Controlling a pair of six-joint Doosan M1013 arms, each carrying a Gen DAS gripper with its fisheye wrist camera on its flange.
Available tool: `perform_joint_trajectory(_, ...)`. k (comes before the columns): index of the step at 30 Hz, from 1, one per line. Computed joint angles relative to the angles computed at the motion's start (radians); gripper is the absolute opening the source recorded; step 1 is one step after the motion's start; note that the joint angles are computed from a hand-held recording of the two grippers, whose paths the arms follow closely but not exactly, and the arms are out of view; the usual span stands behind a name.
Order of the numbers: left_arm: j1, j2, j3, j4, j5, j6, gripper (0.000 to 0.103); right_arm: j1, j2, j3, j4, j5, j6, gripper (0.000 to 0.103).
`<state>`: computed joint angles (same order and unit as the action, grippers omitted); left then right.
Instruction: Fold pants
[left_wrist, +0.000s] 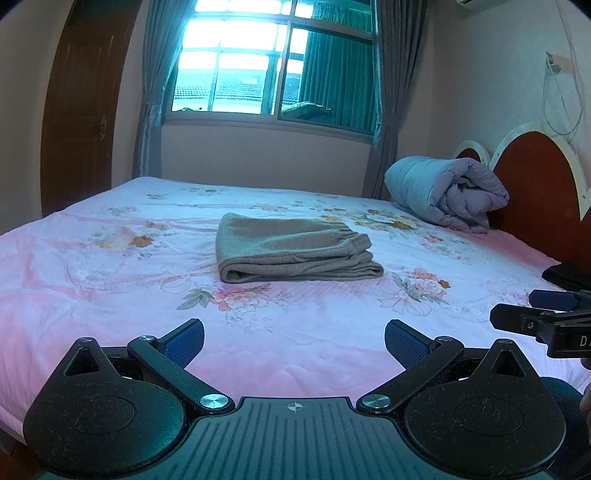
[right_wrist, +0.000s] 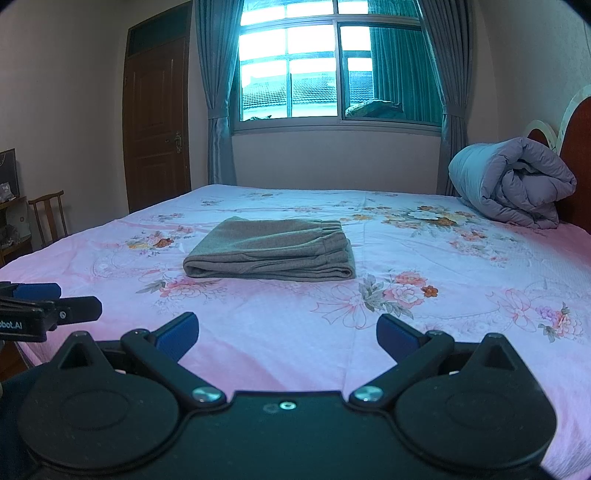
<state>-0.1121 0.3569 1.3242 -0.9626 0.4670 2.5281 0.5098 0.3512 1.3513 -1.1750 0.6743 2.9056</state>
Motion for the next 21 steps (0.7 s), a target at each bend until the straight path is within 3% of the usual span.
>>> perform_joint_trajectory(11, 0.0, 0.0, 0.0, -0.003, -0.001, 0.023, 0.103, -0.001, -0.001, 0.001, 0.0, -0.002, 0.001, 0.097)
perform_joint_trajectory(21, 0.007, -0.004, 0.015, -0.122, 0.002, 0.132, 0.103, -0.002, -0.002, 0.002, -0.001, -0.003, 0.006, 0.097)
